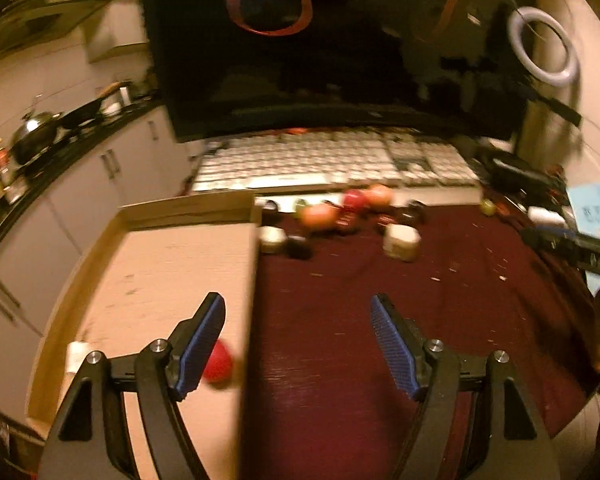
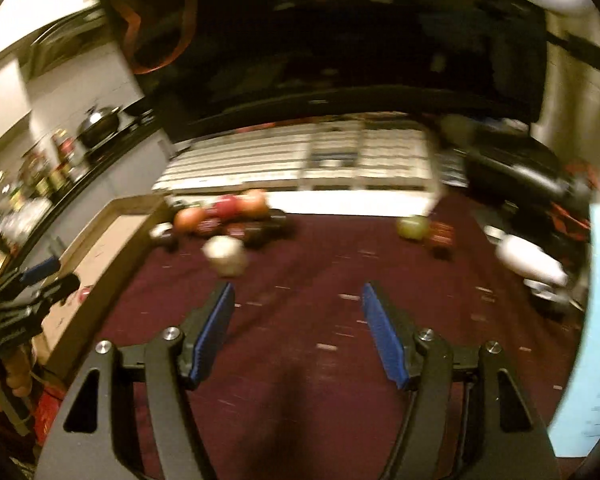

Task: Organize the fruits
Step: 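Move both tools back over the fruit on the maroon cloth, then grasp a red date with the right tool while the left tool grasps another white cube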

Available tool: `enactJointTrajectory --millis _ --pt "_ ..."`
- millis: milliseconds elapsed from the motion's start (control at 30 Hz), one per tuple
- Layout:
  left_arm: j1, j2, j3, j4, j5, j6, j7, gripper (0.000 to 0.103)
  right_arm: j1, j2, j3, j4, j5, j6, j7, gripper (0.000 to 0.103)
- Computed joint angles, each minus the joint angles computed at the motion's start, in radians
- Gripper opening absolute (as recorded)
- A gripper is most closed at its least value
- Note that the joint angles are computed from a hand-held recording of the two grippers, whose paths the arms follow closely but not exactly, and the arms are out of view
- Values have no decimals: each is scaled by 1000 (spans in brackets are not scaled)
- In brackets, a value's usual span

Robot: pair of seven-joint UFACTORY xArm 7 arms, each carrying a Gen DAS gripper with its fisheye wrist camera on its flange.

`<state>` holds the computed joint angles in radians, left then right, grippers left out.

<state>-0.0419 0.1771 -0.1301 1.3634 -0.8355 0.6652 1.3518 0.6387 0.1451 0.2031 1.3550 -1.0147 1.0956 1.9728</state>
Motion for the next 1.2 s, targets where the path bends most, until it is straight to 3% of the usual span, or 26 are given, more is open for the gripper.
enactJointTrajectory --millis 167,300,400,567,633,733,900,1067,1133,1200 --pt "-26 -2 -6 -9 58 37 -46 75 -54 -113 10 -141 43 -43 42 67" --pt "-47 22 -12 14 97 25 -100 75 -112 -125 10 -166 89 -95 19 67" --pt "-62 65 -16 64 155 29 -190 75 -134 -101 10 -135 118 -54 -14 67" --pt "-77 127 -40 135 212 43 -297 75 -153 -81 -5 -101 166 28 -57 52" --pt "-85 143 -47 151 234 45 -343 75 -165 -75 -14 -101 202 22 -92 40" --pt "-100 162 -56 164 272 46 -390 75 -181 -81 -24 -131 229 -26 -92 33" --pt "-144 204 -60 181 356 -4 -502 75 -175 -70 -20 -120 212 23 -100 23" --pt "-157 225 -78 178 409 -16 -537 75 -181 -98 -21 -161 193 -14 -72 21" --pt "-159 223 -89 155 414 -67 -526 74 -187 -102 -19 -168 188 -29 -62 21" --pt "-156 229 -99 153 414 -89 -519 69 -193 -110 -16 -179 182 -44 -50 21"
